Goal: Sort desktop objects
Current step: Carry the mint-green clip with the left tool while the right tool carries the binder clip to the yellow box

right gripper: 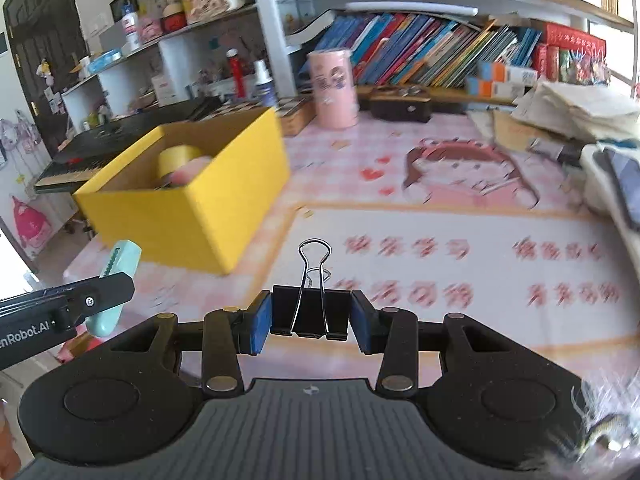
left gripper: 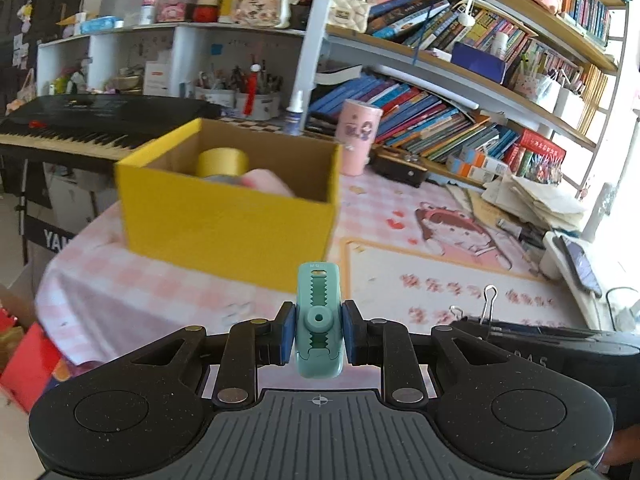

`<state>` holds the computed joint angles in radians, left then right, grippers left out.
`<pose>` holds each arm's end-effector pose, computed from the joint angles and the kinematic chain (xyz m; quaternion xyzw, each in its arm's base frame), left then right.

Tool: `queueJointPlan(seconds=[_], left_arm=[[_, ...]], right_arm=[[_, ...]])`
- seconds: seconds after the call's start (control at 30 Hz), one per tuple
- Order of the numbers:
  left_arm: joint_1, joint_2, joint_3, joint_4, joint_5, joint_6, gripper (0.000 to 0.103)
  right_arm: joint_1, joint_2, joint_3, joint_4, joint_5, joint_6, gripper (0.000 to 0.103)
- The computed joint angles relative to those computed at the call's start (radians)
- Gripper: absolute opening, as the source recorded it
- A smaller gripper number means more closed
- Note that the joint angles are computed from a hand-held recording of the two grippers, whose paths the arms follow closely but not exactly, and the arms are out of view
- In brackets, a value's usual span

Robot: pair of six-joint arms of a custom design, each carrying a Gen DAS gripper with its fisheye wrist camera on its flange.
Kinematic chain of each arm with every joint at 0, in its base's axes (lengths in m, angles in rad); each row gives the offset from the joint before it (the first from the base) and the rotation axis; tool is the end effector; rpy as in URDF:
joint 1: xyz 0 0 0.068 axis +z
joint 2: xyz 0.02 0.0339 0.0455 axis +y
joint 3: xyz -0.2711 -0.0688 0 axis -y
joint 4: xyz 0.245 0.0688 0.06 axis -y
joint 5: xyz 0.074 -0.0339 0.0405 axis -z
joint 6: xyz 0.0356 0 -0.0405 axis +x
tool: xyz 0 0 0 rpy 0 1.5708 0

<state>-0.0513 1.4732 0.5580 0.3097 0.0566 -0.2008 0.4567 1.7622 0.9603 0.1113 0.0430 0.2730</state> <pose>0.2801 -0.0164 0.1633 -0.0530 0.8839 -0.0832 0.4571 0.3323 0.1616 0.1755 -0.0738 0.9015 0.1338 0.4048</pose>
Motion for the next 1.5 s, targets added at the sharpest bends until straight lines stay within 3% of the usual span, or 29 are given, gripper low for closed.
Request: queueJointPlan(seconds=[0.3,0.57,1.2,1.5], left_arm=[[0.261,-0.161,-0.118,-0.111,0.215,0.163,0.023],[0.389,-0.202,-0.146,-0.136,0.324,0.230,0.023],[0.606,-0.163,-0.112,-0.165,0.456,0.325,0.023],[0.631,-0.124,-0.077,-0.179,0.489,0.350,0.023]], right_arm=[[0.261,-0.013,-0.047,-0.036,0.161,0.214,0.039],[0.368,-0.009,-0.010,-0.083,0.239,0.250,0.039],[0.463,0.084,0.142,-0.142,0.272,0.231,0.039],[0.482,0.122,0.205,-0.172,0.285,0.228,0.039]])
